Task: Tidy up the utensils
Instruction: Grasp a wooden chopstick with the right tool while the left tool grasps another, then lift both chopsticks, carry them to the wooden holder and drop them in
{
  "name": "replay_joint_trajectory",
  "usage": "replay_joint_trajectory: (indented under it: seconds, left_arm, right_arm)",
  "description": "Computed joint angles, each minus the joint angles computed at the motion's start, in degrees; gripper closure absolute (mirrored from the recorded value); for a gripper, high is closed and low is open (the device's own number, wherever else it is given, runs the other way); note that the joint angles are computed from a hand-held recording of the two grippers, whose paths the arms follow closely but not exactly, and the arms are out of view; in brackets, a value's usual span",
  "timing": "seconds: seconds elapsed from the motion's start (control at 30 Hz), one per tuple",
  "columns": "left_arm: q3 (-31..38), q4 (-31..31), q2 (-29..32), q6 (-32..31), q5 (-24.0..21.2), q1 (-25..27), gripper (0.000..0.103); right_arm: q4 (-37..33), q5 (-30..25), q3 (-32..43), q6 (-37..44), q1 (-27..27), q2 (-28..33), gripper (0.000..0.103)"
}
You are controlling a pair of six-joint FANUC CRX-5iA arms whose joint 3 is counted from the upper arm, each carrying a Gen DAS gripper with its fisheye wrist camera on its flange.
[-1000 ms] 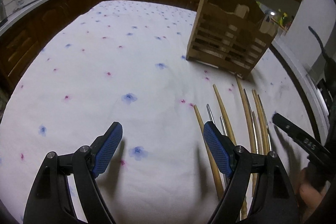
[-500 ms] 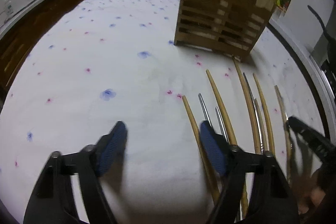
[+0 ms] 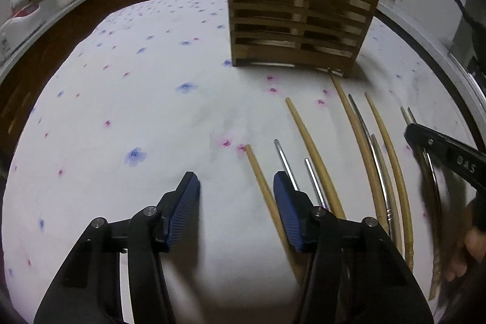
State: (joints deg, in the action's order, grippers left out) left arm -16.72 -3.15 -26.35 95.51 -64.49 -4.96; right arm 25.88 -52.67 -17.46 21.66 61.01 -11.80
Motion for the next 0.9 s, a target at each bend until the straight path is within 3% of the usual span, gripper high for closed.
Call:
replay_joint_trajectory:
  seconds: [0.07, 0.2, 0.23, 0.33, 0.53, 0.9]
  left_arm:
    - [-0.09, 0.73, 0.28, -0.95, 0.57, 0.35, 0.058]
    - [-0.32, 1.83, 0.68, -3.03, 1.96, 0.36, 0.088]
    - [-0.34, 1.75, 0.71, -3.1, 2.17, 0.24, 0.091]
    - [-0.69, 2.11, 0.44, -2.83, 2.65, 0.55, 0.095]
    - [-6.41, 16.86, -4.17, -11.49, 2.63, 10.86, 0.099]
    - [-8.12, 28.69, -11.38, -20.02, -1.25, 19.99, 0.099]
  right_arm:
    - [-0.07, -0.36, 0.67, 1.2, -0.27, 0.71, 0.089]
    - [0.64, -0.84, 1.76, 3.11, -0.68, 2.33, 0.089]
    - [1.21, -1.12, 1.79, 3.28, -0.58, 2.58, 0.091]
    - [3.22, -2.11, 1.54, 3.29, 0.14, 3.01, 0.094]
    - [1.36, 1.73, -0.32, 0.77, 0.06, -0.37, 0.098]
    - [7.47, 4.86, -3.01, -6.65, 4.42, -7.3, 0.098]
